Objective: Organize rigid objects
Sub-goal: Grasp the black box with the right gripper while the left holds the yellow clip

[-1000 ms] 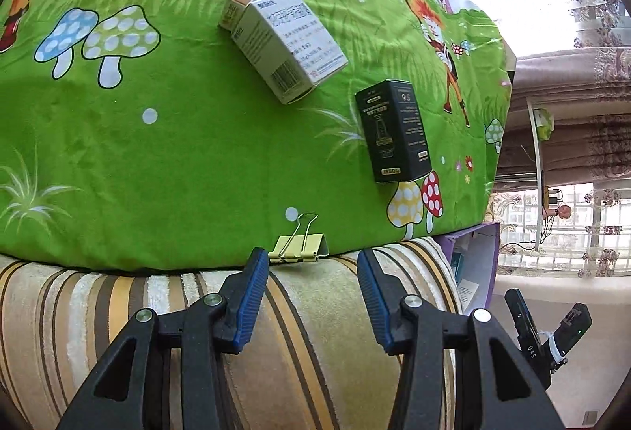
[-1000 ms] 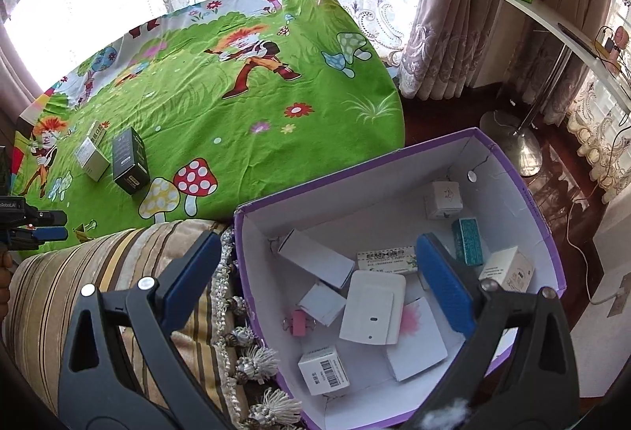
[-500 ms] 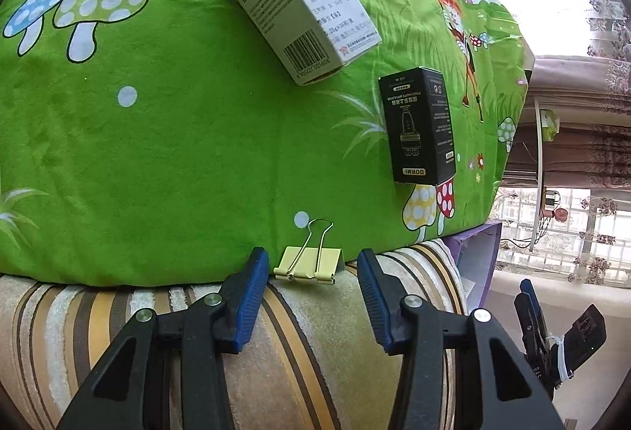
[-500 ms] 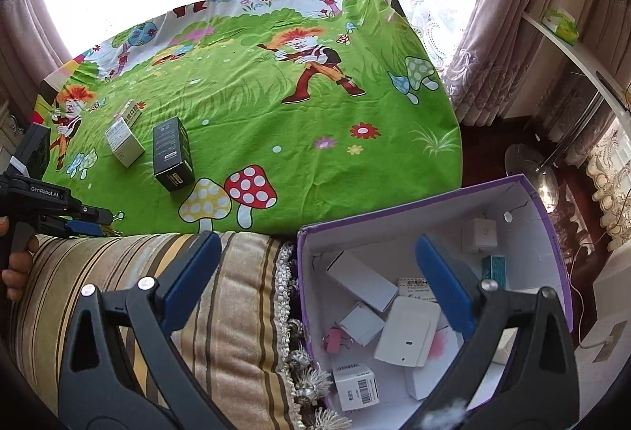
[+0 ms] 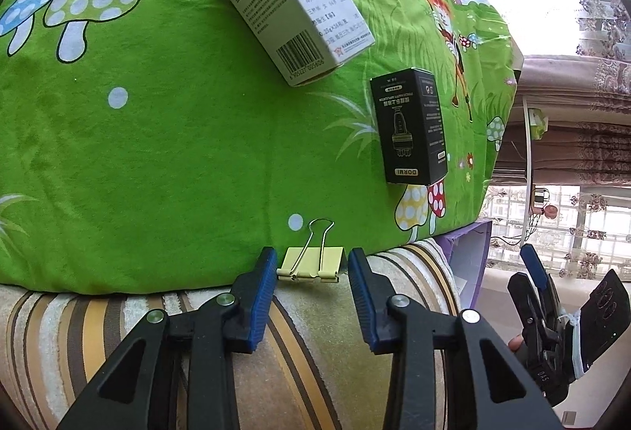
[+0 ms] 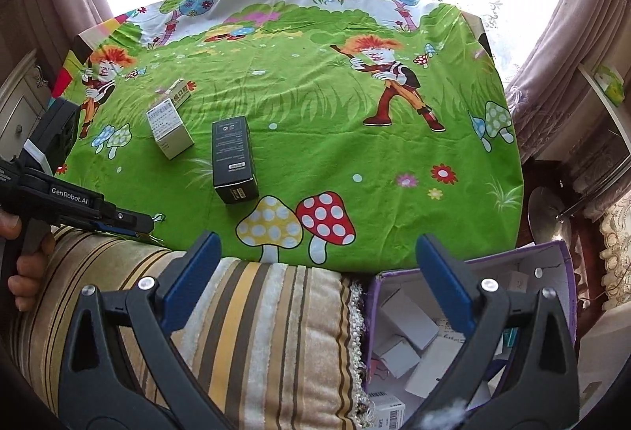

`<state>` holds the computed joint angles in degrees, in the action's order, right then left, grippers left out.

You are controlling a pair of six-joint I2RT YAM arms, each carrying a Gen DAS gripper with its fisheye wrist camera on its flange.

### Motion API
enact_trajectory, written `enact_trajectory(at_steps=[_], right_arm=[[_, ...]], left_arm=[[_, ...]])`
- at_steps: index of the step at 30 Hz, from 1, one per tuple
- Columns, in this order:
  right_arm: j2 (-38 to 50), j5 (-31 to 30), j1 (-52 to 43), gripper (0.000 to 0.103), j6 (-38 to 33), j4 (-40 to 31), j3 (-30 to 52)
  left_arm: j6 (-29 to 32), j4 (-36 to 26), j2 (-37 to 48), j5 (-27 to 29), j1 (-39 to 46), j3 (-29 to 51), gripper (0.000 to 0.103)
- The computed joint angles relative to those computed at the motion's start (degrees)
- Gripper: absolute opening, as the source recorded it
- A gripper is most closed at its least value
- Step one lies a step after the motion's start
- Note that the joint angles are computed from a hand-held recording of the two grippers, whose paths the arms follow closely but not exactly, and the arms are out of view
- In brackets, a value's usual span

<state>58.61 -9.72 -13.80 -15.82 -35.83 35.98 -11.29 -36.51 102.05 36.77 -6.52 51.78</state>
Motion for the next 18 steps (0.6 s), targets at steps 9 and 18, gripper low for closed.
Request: enact_trajectory(at_steps=[9, 18], right_arm=[[11.30, 3.61, 11.18, 0.100, 5.71, 6.95, 2.55], [23.45, 8.12, 18.60, 0.100, 7.38, 13.15, 6.56]], left_arm=[[-1.74, 4.84, -4.60, 2.52, 3.15, -2.38, 0.038], [-3.51, 8.37, -5.99, 7.35, 9.02, -3.74, 0.038]])
